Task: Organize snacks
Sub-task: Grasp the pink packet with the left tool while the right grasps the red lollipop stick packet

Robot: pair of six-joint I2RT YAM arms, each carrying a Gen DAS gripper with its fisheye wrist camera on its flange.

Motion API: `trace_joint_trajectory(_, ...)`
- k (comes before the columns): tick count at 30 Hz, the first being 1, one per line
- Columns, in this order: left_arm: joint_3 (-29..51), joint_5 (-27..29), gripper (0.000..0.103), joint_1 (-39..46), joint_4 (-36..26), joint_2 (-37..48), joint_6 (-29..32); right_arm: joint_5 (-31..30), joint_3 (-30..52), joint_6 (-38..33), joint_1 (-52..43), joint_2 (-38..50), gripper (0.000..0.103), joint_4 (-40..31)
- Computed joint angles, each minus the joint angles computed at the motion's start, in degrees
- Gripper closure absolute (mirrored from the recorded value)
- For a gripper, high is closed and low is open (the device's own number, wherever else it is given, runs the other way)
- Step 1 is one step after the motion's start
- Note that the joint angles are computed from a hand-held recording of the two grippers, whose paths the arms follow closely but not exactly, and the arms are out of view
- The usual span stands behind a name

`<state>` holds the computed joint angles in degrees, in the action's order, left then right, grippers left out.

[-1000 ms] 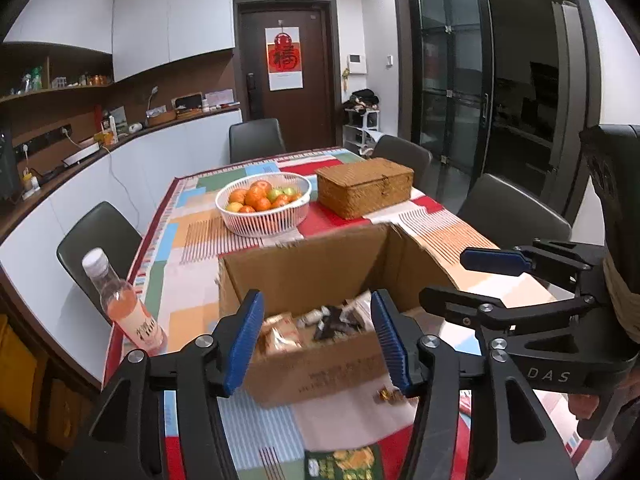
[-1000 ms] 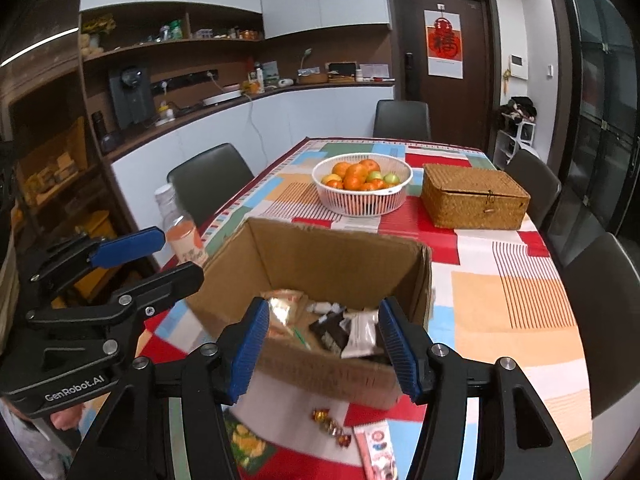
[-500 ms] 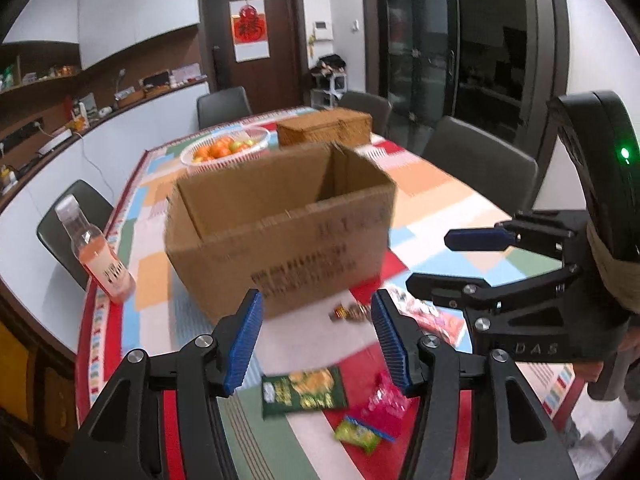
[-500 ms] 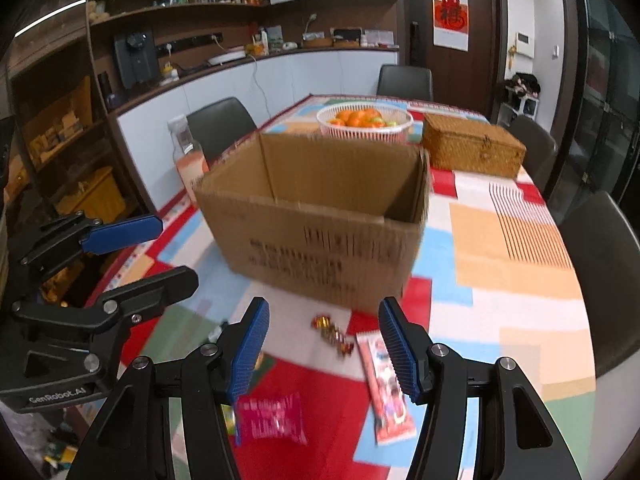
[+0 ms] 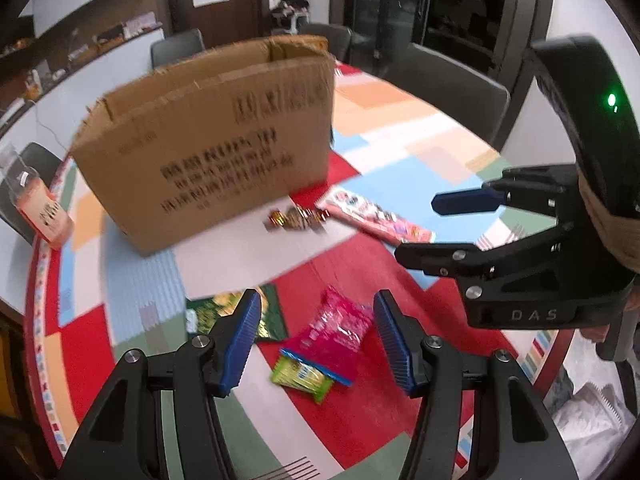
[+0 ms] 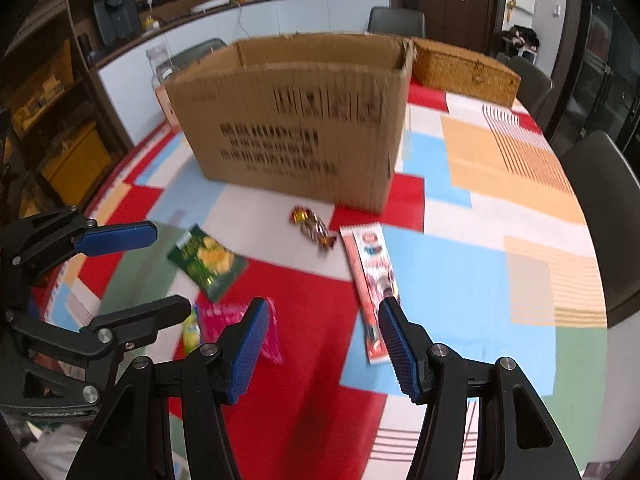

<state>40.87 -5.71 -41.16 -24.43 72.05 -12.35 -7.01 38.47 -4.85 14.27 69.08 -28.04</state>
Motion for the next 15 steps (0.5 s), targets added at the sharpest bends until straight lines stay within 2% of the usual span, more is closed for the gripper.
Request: trace_joint_trajectory(15,1.2,3.48,0.044,0.25,4.63,14.31,1.98,1.73,-1.83,-2.83,-3.77,6.19,0.045,1.84)
